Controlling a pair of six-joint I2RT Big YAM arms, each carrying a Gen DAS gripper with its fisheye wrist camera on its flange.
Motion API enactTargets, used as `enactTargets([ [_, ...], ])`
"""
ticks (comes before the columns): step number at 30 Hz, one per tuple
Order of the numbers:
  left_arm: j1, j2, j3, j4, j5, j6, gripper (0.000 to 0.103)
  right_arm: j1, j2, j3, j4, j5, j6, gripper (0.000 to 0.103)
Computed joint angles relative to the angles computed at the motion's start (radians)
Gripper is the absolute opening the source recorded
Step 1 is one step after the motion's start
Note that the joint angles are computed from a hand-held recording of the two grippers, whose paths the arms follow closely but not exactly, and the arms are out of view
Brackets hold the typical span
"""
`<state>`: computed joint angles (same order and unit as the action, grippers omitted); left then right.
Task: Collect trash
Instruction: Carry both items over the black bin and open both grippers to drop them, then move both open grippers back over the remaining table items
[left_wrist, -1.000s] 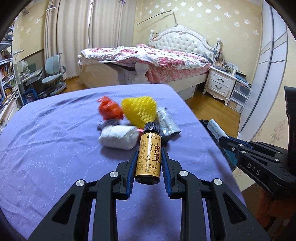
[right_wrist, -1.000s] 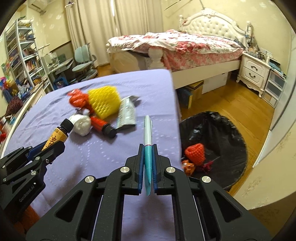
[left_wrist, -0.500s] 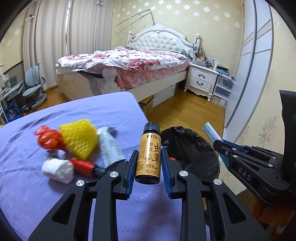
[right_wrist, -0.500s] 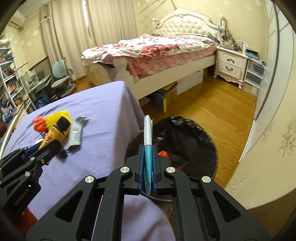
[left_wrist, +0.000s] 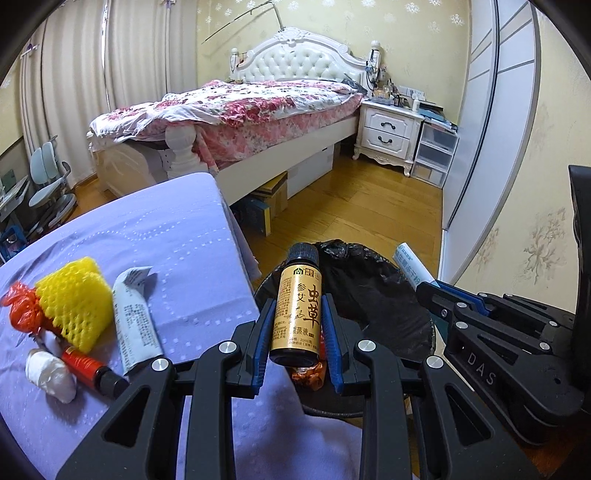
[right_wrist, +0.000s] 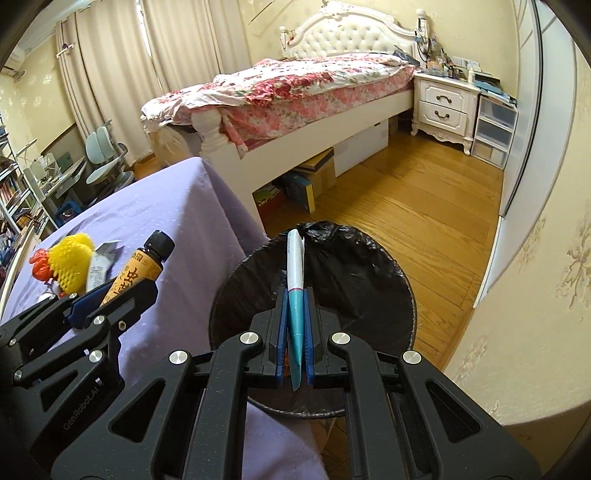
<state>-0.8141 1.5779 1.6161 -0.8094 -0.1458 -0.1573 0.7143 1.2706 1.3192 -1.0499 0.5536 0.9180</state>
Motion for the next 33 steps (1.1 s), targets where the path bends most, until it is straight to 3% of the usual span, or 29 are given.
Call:
enactTargets([
  [11,-0.015,0.035,0.033,-0.033,-0.012,0.006,0.031,-0.04,-0.031,-0.055,0.034,-0.036,0.013,0.013],
  [13,-0.015,0.033,0.031,-0.028,-0.017,0.004,0.044,-0.039,-0.035,-0.061,0.034,-0.026,0.026,0.024],
  [17,-0.017,0.03,0.027,-0.018,-0.026,0.003,0.057,-0.038,-0.037,-0.06,0.024,-0.016,0.041,0.028],
  [21,-0.019,0.014,0.014,0.001,-0.043,0.0,0.07,-0.033,-0.041,-0.058,0.01,0.002,0.06,0.038],
  [25,-0.015,-0.001,0.003,-0.005,-0.059,-0.004,0.072,-0.019,-0.045,-0.053,-0.012,0.022,0.076,0.045],
  [33,0.012,-0.066,-0.053,-0.031,-0.08,-0.044,0.072,0.031,-0.025,-0.018,-0.039,0.029,0.083,0.051],
])
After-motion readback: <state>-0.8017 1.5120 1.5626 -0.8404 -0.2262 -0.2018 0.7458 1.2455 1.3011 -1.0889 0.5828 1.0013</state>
